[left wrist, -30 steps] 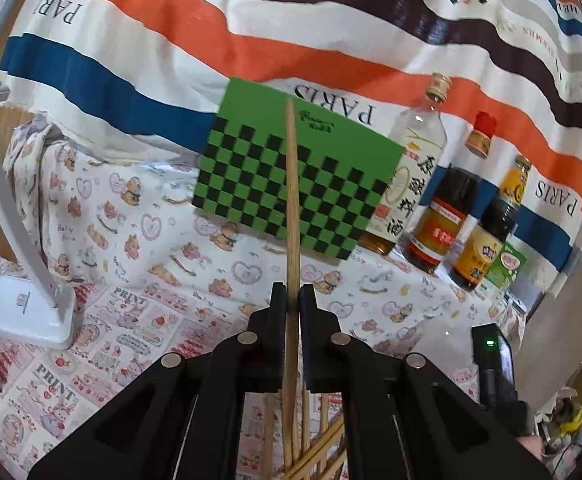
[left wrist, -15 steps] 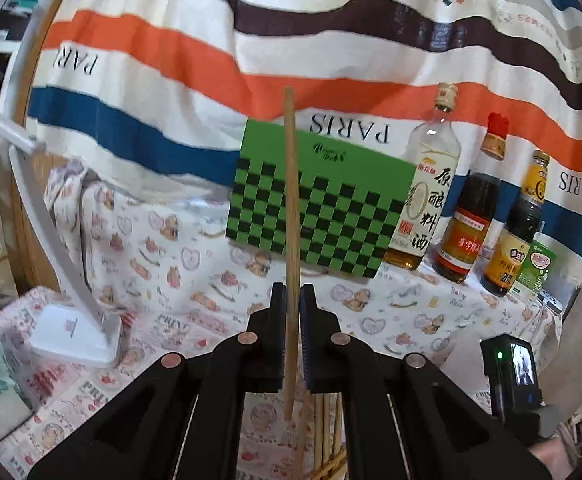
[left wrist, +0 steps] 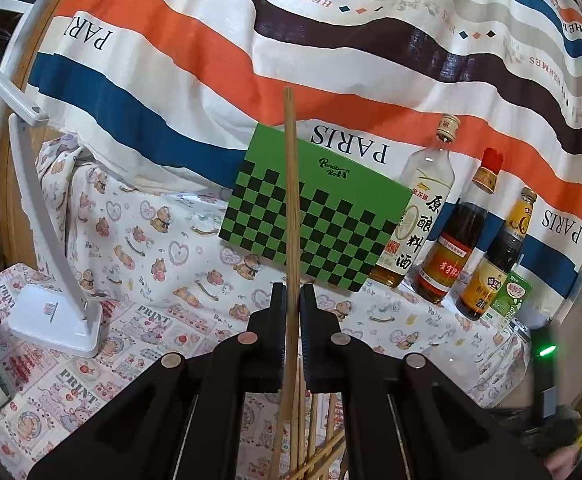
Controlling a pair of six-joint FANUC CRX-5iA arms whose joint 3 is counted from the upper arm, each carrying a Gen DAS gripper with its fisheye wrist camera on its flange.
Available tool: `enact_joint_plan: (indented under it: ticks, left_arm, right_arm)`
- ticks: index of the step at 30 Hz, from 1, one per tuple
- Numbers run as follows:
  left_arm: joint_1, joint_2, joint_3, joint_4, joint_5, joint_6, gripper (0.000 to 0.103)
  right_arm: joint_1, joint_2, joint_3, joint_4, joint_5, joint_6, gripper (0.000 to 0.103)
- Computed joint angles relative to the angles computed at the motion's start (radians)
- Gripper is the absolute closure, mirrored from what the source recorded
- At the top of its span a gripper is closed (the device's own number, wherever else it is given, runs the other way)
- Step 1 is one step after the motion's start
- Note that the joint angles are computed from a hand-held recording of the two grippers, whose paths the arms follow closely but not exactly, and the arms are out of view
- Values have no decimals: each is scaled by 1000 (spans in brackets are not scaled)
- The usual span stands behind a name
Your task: Organize utensils
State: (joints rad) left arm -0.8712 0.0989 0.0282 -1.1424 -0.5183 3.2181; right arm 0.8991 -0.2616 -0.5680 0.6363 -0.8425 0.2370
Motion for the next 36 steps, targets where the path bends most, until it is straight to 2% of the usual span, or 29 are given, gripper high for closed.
enact_joint_plan:
  ticks: [3,4,5,8,12,15,18,21,25,26,27,29,32,36]
  left_arm:
    - [6,0,-1,16,19,-27,98]
    - [15,-1,-2,46,37,-71,98]
    - [28,-2,-6,84,69,-125,98]
    - [20,2,-4,89,99,-155,98]
    - [18,-2,-13,88,169,-171,98]
    - [-10,-9,-13,22,197,-132,98]
    - [-64,-13,-2,-91,193,-84,98]
    - [-153,13,35,-215,77,-60,98]
    - [-232,66,74,-319,-76,-11,98]
    - [-239,75,79,-330,-102,-3,98]
    - [-245,84,83,-341,-127,10,98]
    - [-238,81,74,-349,-135,52,98]
    - [-194,56,46,-319,-79,104,98]
    - [-168,47,28,-312,-77,150,98]
  right_arm:
    - [41,-82,-80,211,3,-151,98]
    - [49,-103,-104,278,7,-199,98]
    - [55,-115,-124,342,10,-249,99]
    - [61,-137,-155,489,-27,-336,100]
    - [65,-139,-156,565,-72,-360,103]
    - [50,-158,-159,576,-63,-354,103]
    - [31,-181,-157,524,-40,-294,103]
    - [5,-195,-159,461,-30,-276,101]
    - [-19,-197,-129,315,1,-143,101]
    - [-19,-188,-122,301,-11,-129,97]
    - [-17,-182,-118,294,-16,-125,88]
    - [-29,-161,-97,230,-1,-81,76]
    - [-47,-110,-62,146,1,-5,76]
    - [-76,-16,-9,31,-8,108,76]
